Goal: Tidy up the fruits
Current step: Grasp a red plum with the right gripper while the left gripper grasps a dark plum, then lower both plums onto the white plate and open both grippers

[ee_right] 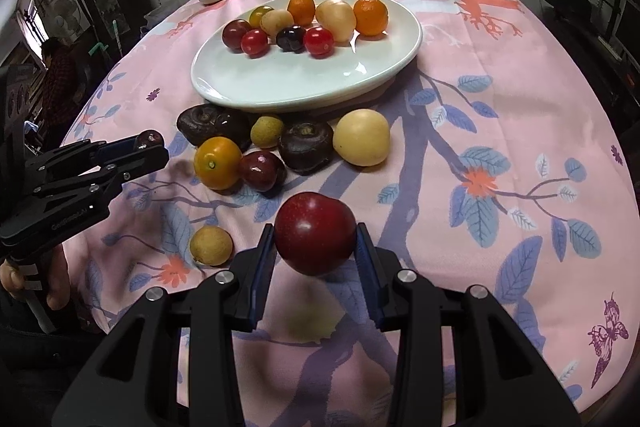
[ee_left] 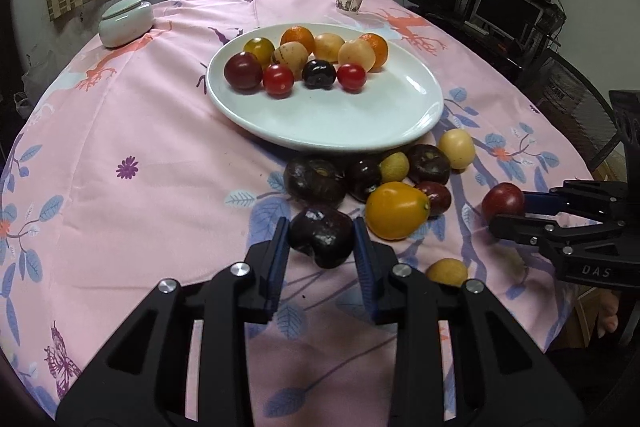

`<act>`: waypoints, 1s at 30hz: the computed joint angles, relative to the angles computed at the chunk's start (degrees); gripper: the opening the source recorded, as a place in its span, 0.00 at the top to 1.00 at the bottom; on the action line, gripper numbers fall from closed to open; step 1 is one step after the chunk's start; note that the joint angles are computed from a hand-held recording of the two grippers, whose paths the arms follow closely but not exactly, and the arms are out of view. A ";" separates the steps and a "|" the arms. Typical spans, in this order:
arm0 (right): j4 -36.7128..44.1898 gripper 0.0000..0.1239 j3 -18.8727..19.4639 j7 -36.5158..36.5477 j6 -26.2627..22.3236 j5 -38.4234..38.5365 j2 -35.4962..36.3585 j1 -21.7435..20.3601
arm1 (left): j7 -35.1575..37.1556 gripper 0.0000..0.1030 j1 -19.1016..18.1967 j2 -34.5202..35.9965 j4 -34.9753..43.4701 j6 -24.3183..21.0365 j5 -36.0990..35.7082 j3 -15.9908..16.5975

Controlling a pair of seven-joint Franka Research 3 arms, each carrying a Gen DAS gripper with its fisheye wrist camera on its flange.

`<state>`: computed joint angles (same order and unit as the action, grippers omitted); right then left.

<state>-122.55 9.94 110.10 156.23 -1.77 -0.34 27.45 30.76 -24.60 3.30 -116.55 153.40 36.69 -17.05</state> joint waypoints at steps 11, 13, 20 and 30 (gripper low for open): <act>0.23 0.68 0.15 0.62 -0.17 -0.83 -0.21 0.16 | 1.05 0.69 0.58 -1.48 -1.61 1.44 -1.94 -0.26; 0.27 0.68 0.14 0.24 -0.18 -0.84 -0.20 0.15 | 1.11 0.69 0.58 -1.49 -1.54 1.18 -1.98 -0.31; 3.48 0.68 -0.11 -6.77 -0.99 3.11 1.50 0.11 | 3.29 0.69 1.08 -0.69 0.95 -1.21 -4.50 0.05; 30.86 0.68 -3.30 -14.79 -9.03 1.93 18.43 1.67 | 11.50 0.69 2.08 11.21 20.14 -10.17 -7.48 2.74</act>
